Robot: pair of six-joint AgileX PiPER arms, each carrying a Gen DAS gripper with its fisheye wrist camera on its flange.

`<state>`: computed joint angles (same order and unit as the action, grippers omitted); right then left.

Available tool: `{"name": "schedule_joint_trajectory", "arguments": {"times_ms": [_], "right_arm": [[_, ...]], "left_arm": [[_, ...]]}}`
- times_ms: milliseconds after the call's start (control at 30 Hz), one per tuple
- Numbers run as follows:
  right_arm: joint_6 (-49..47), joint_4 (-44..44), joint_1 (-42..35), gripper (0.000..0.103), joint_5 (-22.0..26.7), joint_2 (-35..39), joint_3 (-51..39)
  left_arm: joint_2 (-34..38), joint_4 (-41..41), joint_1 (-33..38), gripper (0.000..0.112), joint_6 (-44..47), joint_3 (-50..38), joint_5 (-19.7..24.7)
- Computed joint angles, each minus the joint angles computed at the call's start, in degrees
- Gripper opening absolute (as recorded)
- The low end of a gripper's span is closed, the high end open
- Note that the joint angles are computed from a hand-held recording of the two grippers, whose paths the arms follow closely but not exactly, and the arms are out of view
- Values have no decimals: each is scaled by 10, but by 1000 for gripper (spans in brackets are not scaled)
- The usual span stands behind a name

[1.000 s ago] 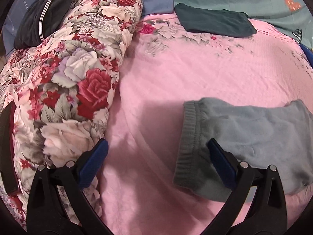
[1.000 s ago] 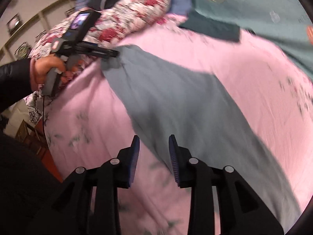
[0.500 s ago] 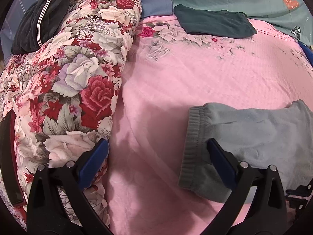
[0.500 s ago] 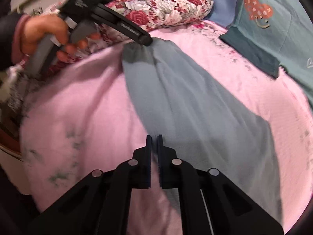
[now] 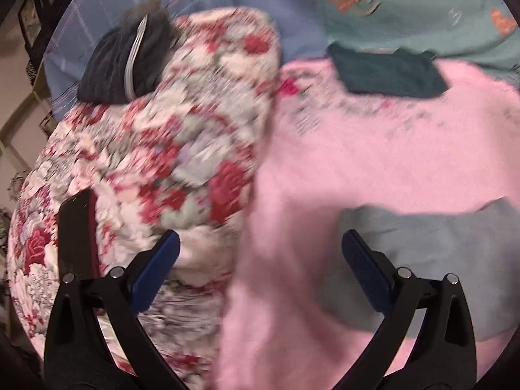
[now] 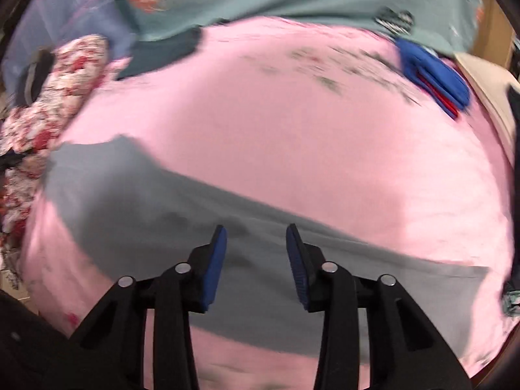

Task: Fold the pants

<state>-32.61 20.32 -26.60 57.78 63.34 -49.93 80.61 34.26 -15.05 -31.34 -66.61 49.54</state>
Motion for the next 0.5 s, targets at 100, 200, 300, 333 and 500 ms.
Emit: {"name": "schedule_joint_trajectory", "arguments": {"times_ms": [100,200,300,333,500], "right_arm": [[-73,-9,-15,31,-25,47,-2],[-126,-44,6,22,-76,62,25],[-189,-4,-46,25,-102,91,29],[-175,3,-60,25,-102,99,19],[-275,105,-86,25,3,101,-18]], "left_arm": [[6,-3,-127,101,-43,-29,26],[49,-74,-217,101,-56,-66,20],[116,-97,-291,101,-76,-92,14],[140,-107,-308,101,-80,-102,20],[174,-162,-357,101,-110,-108,4]]}}
